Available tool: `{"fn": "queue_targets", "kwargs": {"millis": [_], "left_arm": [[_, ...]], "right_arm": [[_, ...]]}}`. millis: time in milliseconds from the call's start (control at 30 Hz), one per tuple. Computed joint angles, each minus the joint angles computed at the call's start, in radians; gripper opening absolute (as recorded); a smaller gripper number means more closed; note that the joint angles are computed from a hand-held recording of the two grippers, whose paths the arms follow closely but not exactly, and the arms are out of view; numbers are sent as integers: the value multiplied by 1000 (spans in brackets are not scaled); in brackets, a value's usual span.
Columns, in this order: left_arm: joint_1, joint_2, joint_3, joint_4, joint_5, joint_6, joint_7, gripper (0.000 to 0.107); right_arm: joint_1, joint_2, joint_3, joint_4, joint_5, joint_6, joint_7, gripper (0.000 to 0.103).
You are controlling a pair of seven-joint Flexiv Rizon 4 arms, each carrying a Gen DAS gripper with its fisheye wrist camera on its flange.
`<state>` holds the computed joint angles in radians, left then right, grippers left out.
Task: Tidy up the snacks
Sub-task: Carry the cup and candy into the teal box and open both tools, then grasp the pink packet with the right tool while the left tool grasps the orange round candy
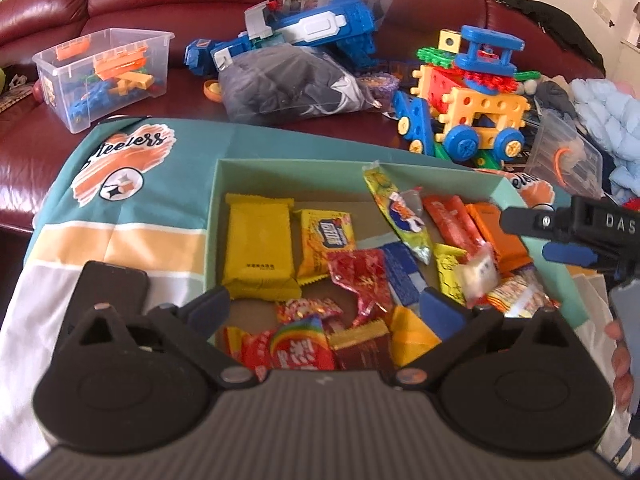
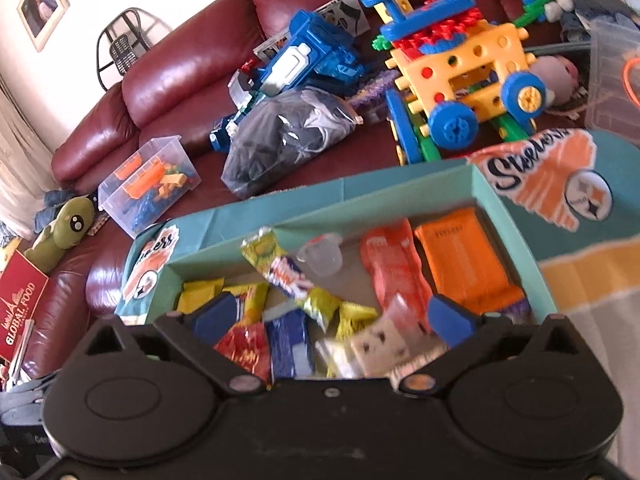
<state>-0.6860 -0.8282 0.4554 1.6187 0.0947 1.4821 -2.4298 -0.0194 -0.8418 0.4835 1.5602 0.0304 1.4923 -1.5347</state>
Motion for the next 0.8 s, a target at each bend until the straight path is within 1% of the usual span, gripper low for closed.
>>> {"fn": "queue_targets", "kwargs": {"millis": [267, 533, 667, 800], "left_arm": [[-85, 54, 43, 56, 31, 10, -46, 103], [-186, 97, 86, 145, 69, 21, -120, 103], [-202, 106, 66, 188, 81, 20, -138, 103], [-196, 104, 23, 218, 83, 21, -135, 103]], "right_arm": [[-54, 118, 34, 173, 38, 50, 4, 103], [-153, 235, 112, 354, 62, 73, -18, 103], [-222, 277, 159, 443, 98, 64, -27, 103], [-279, 300, 187, 514, 151, 31, -33, 103]]}}
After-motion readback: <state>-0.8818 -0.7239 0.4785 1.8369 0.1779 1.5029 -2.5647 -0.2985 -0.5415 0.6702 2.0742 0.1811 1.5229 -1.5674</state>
